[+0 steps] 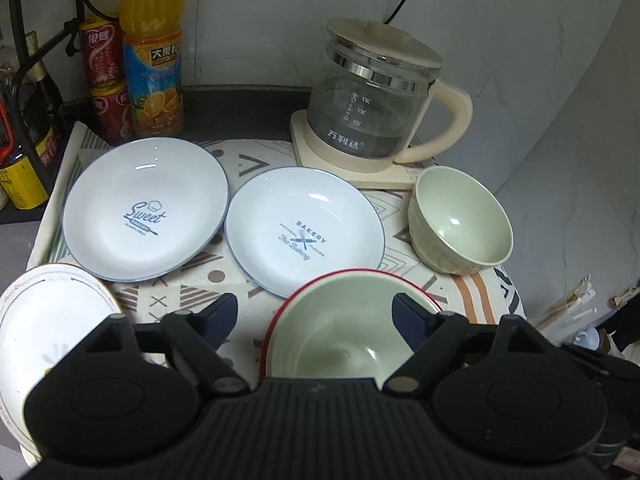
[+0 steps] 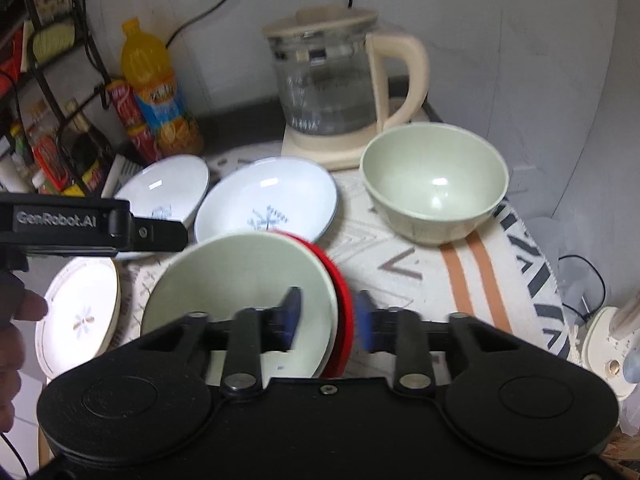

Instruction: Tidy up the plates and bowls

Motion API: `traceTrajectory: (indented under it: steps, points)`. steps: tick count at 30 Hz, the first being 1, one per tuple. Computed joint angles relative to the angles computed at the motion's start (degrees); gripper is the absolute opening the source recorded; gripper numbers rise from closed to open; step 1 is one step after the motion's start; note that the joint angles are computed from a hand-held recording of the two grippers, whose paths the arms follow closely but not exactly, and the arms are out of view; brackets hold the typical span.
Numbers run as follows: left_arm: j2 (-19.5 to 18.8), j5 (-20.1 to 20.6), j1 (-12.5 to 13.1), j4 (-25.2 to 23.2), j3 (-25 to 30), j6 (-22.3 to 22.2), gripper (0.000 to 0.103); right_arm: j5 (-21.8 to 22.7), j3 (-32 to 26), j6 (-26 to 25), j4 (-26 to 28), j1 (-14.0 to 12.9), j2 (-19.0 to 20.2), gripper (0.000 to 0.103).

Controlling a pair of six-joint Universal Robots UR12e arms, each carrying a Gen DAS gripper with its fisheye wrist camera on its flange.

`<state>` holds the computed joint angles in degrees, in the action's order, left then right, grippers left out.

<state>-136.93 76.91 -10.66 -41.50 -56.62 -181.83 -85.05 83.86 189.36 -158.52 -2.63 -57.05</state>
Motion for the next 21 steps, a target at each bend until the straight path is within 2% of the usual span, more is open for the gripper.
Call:
traceTrajectory:
  steps: [4, 6, 8, 13, 15, 21]
  points:
    - [-0.62, 0.22, -0.22, 0.09, 1.09, 0.26, 0.083, -0.17, 0.81, 1.92, -1.96, -0.62, -0.28, 0.053]
    - [-1.00, 0.01, -0.39, -0.06, 1.77, 0.66, 0.083, -0.51, 1.24, 3.09, -3.08, -0.89, -0.36, 0.068]
    - [-1.37, 0.39, -0.67, 0.04, 2.40, 0.81, 0.083, -1.31, 1.60, 4.78, -4.21, -1.13, -0.42, 0.076]
    - [-2.43, -0.63, -1.12, -0.31, 4.34, 1.39, 0.083, -2.85, 2.04, 7.19, -5.68, -1.84, -0.49, 0.087]
    - [-2.99, -1.13, -1.33, -0.53, 5.33, 1.78, 0.083, -2.94, 2.12, 8.19, -6.03, -2.22, -0.50, 0.095]
    - [-5.13, -2.76, -1.91, -2.07, 9.17, 1.83, 0.083, -4.10, 1.88, 9.99, -6.46, -2.99, -0.34, 0.103]
